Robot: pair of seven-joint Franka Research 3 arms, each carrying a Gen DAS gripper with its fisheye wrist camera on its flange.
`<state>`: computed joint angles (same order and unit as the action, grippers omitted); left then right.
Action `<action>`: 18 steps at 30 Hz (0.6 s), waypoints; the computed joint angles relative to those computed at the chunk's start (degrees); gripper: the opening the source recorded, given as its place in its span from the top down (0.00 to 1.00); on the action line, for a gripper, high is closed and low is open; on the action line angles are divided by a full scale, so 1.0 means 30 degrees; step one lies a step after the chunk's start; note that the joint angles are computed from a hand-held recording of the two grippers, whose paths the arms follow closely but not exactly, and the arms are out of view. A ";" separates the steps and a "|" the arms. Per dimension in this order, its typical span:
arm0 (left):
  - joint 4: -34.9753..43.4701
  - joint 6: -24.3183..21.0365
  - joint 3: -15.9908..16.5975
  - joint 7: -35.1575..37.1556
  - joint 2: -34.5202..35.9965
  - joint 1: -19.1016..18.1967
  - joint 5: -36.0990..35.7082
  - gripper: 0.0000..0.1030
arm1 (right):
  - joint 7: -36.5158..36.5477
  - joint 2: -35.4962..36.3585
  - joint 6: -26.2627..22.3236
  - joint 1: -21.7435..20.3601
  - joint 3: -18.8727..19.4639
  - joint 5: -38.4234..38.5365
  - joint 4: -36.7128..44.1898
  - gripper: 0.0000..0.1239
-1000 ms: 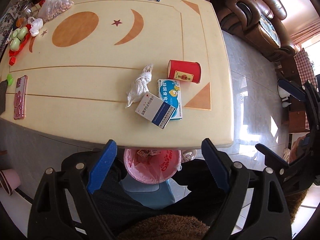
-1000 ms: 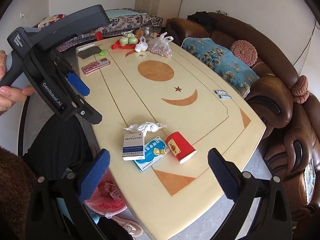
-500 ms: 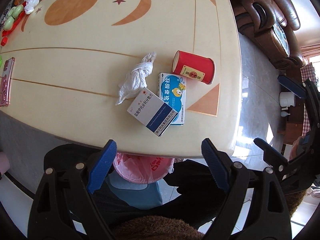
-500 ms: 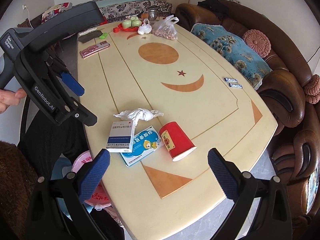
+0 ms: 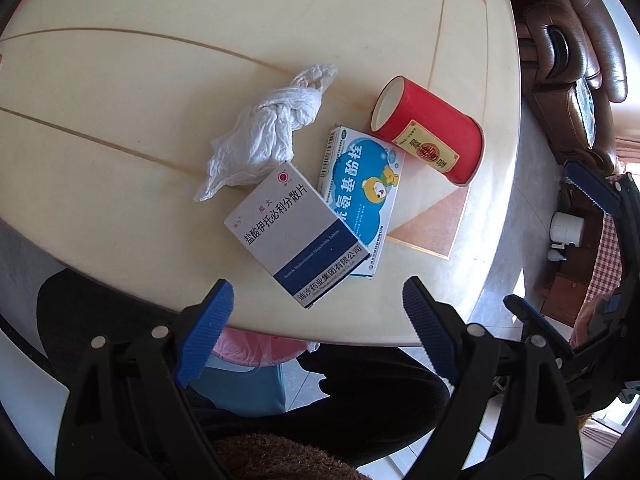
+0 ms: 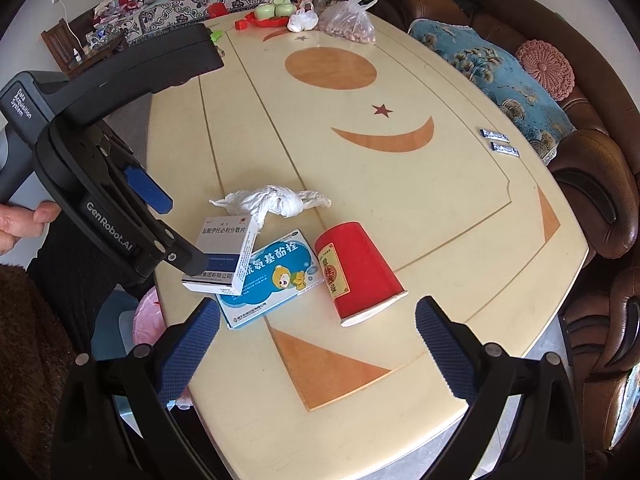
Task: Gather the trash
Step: 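Grasp the white medicine box with left tool while right tool grasps the red cup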
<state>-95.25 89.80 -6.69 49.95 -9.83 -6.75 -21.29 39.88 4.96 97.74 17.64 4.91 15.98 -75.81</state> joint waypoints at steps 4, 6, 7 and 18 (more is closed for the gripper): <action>-0.0682 0.0282 0.0077 -0.0221 0.0097 0.0109 -0.0293 0.18 | -0.0330 0.0630 -0.0058 0.0080 0.0036 -0.0339 0.0209 0.23; -0.1147 0.0577 0.0139 -0.0341 0.0027 0.0189 -0.0560 0.18 | -0.0428 0.1020 -0.0066 0.0124 0.0046 -0.0492 0.0452 0.23; -0.1356 0.0702 0.0155 -0.0498 -0.0012 0.0233 -0.0612 0.18 | -0.0458 0.1235 -0.0148 0.0155 0.0052 -0.0601 0.0625 0.23; -0.3404 0.2298 0.0440 -0.1469 -0.0495 0.0508 -0.1799 0.18 | -0.0989 0.2911 -0.0020 0.0614 0.0112 -0.1706 0.1524 0.23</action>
